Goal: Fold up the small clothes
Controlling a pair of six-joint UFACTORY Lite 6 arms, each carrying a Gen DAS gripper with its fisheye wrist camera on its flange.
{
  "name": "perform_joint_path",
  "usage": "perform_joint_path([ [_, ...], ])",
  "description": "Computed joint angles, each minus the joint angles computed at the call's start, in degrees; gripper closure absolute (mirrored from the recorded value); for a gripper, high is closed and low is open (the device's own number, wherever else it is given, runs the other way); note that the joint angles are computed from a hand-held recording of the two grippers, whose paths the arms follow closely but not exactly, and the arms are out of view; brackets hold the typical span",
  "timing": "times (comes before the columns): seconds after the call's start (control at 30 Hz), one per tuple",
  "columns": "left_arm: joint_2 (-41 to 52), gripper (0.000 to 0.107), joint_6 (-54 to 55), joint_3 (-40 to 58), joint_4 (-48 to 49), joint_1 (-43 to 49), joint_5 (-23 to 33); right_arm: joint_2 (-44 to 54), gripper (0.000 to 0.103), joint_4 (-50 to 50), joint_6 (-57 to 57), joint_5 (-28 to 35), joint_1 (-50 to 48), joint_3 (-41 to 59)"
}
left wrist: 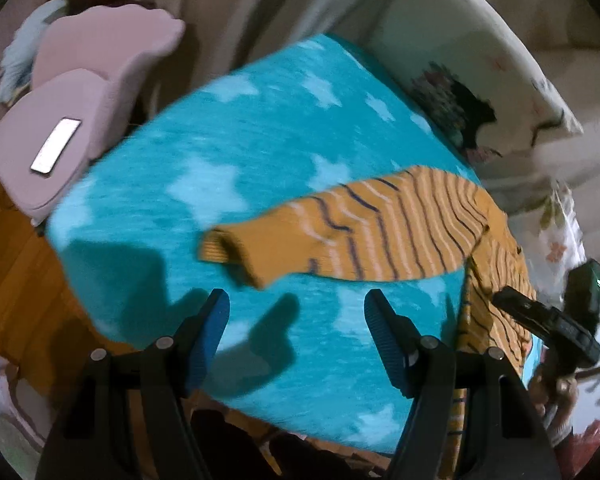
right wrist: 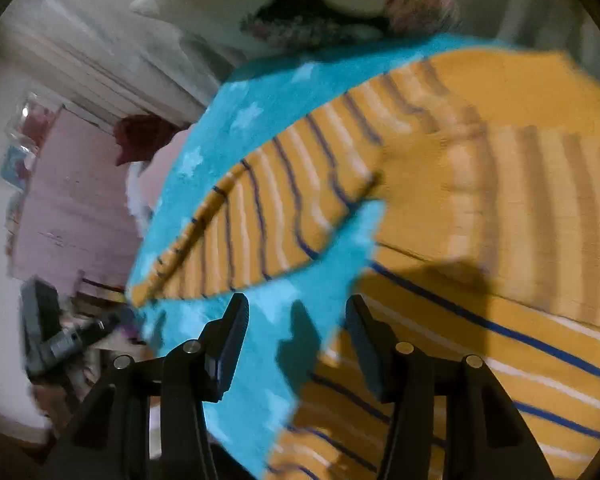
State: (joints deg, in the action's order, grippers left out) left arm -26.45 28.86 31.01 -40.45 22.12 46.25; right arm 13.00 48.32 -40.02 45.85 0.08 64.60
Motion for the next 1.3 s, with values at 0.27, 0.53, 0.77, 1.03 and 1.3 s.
perform_joint_path([
  [0.27,-11.63,0.038,-35.61,-2.45,17.71,-23.13,-6.09,7.84,0.041,-26.62,15.55,-9.39,-37.95,16.01],
  [0.53,-15.37,0.038,-83.58,1.47,45.31,-55.27,-1.75,43.38,0.091,-10.37,6.75,13.36,-47.18,54.84],
  [0.77,-7.1,0.038,-115.44,7.76,65.06,-74.71,0.16,50.31,0.093,-27.96,13.73,13.4,-47.91,73.56],
  [1.03,-11.65,0.038,-116.22,5.63,65.7,-71.89,2.52,31.52,0.068,-20.06,5.38,4.96,-47.39,50.38],
  [1.3,-32.21,0.038,-80.49,-4.18,46.82,-36.47,5.6,4.76,0.055,-8.49,-4.36,4.64,-22.49,17.25],
])
